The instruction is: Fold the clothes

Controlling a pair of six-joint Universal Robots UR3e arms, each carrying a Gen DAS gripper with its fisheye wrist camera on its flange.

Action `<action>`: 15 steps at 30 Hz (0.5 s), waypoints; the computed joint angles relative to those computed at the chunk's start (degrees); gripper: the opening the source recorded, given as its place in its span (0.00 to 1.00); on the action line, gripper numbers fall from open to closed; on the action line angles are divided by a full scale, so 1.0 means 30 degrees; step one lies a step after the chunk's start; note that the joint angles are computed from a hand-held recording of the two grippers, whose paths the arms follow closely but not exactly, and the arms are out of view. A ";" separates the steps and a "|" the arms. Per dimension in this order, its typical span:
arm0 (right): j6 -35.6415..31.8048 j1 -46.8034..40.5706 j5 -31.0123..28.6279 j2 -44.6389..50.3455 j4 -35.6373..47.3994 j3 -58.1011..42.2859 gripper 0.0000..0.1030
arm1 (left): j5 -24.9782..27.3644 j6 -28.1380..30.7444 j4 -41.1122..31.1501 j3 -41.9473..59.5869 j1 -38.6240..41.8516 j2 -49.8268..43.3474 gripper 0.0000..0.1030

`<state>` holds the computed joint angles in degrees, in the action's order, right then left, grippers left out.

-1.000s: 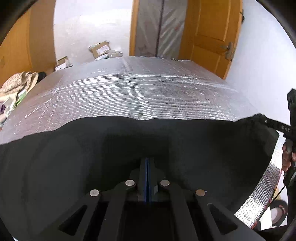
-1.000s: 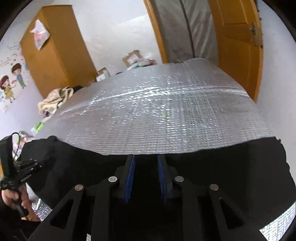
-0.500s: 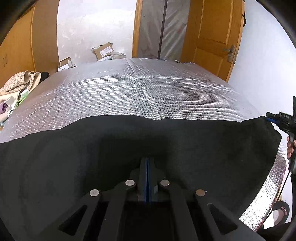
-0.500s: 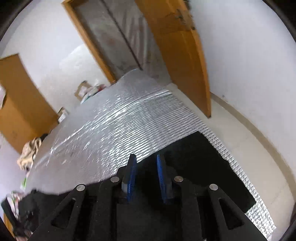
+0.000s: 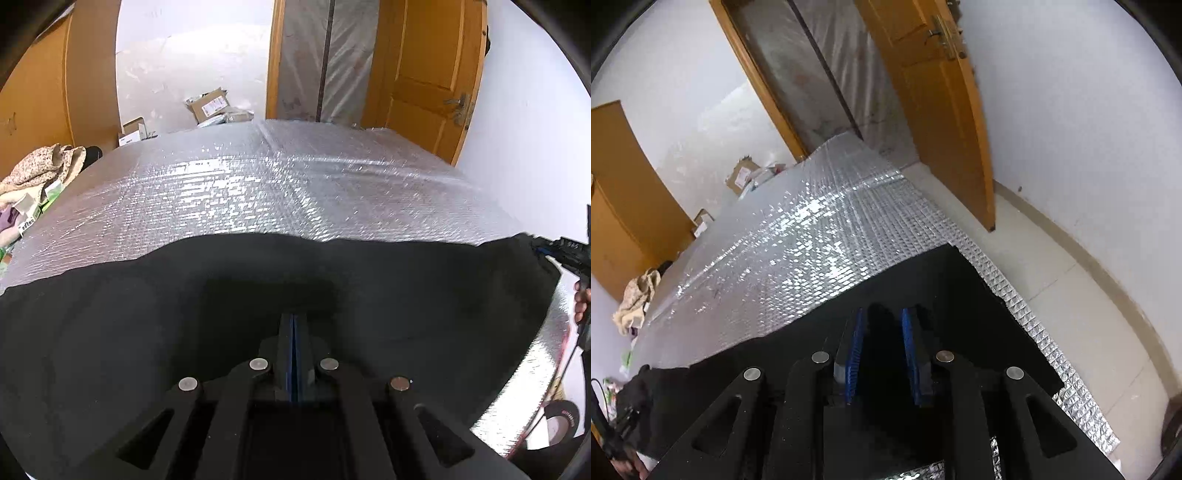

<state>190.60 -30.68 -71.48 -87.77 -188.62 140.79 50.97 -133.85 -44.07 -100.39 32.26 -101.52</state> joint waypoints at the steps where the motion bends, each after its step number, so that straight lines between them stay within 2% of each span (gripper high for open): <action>1: -0.0031 0.0010 0.0081 -0.0060 -0.0041 -0.0033 0.22 | -0.0323 0.0087 0.0027 -0.0155 0.0209 0.0236 0.01; 3: -0.0542 0.0079 -0.0236 0.0243 0.0451 -0.0512 0.22 | -0.0475 -0.0261 0.0850 -0.0382 0.0431 0.0383 0.01; 5: -0.0771 0.0283 -0.1073 0.1077 0.1366 -0.1342 0.22 | 0.0109 -0.1047 0.1456 -0.0009 0.0387 -0.0051 0.01; 9: 0.0426 0.0650 -0.1792 0.1726 0.1687 -0.2633 0.24 | 0.1312 -0.2343 0.1691 0.0942 0.0587 -0.0963 0.01; 13: 0.0284 0.2551 -0.0871 0.2171 -0.0053 -0.3123 0.25 | 0.1773 -0.2929 0.2055 0.1123 0.0856 -0.1254 0.01; 15: 0.0018 0.4199 -0.0286 0.3034 -0.0010 -0.4017 0.26 | 0.2216 -0.3320 0.2187 0.1368 0.0720 -0.1462 0.01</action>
